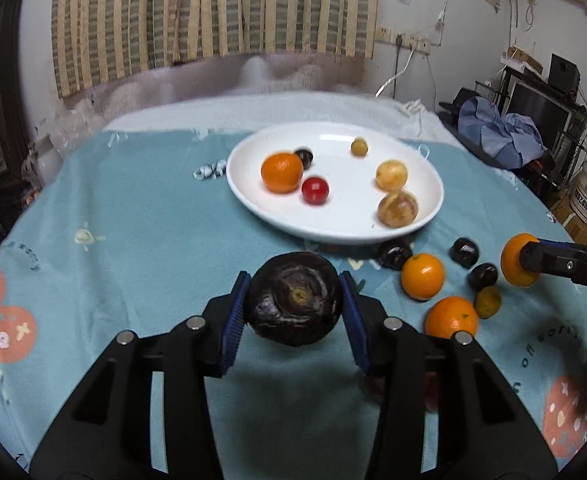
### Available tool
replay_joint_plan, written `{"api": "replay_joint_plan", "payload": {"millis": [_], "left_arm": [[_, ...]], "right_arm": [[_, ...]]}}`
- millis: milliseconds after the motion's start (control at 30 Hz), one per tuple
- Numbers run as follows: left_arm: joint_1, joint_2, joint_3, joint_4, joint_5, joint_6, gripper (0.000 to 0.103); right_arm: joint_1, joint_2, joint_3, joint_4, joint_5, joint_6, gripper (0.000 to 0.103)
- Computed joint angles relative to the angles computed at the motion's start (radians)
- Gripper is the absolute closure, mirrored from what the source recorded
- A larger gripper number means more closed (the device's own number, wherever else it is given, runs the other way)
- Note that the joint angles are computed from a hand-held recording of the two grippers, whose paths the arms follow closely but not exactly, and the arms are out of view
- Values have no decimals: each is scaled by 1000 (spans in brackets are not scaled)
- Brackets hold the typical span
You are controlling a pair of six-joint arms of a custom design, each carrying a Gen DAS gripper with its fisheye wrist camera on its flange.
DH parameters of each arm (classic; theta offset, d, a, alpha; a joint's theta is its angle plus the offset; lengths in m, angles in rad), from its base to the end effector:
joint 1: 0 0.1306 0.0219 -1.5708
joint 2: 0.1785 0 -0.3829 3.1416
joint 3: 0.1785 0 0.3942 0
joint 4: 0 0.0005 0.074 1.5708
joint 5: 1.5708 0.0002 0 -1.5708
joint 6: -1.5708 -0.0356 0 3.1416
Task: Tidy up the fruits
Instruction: 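Grasp an orange fruit with the right tool while the left holds the dark fruit, then carry both fruits over the white plate and open both tools to drop them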
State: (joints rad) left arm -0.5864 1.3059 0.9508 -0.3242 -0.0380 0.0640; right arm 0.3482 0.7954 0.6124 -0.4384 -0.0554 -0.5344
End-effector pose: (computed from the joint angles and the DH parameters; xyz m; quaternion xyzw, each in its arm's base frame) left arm 0.3700 -0.2448 0.3060 0.2251 0.8736 -0.1215 0.4139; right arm 0.2657 0.0980 0.3116 0.0701 0.8864 0.2174 0.4026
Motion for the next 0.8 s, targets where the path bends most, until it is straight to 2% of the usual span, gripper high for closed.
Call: {"api": "replay_joint_plan", "payload": {"millis": [100, 233, 333, 467, 667, 800], "left_arm": [[6, -19, 34, -9, 19, 15, 58], [-8, 22, 132, -34, -10, 15, 58], [-13, 77, 198, -39, -15, 28, 58], [-12, 180, 284, -63, -28, 44, 58], [1, 296, 349, -94, -11, 48, 58], [13, 339, 376, -116, 24, 51, 56]], "right_arm": [[-11, -38, 10, 10, 10, -13, 67], [-55, 0, 105, -3, -2, 22, 67], [-91, 69, 174, 10, -27, 37, 67], [-113, 226, 242, 70, -59, 33, 67], [-102, 440, 320, 87, -29, 46, 67], [-102, 499, 334, 105, -5, 38, 66]]}}
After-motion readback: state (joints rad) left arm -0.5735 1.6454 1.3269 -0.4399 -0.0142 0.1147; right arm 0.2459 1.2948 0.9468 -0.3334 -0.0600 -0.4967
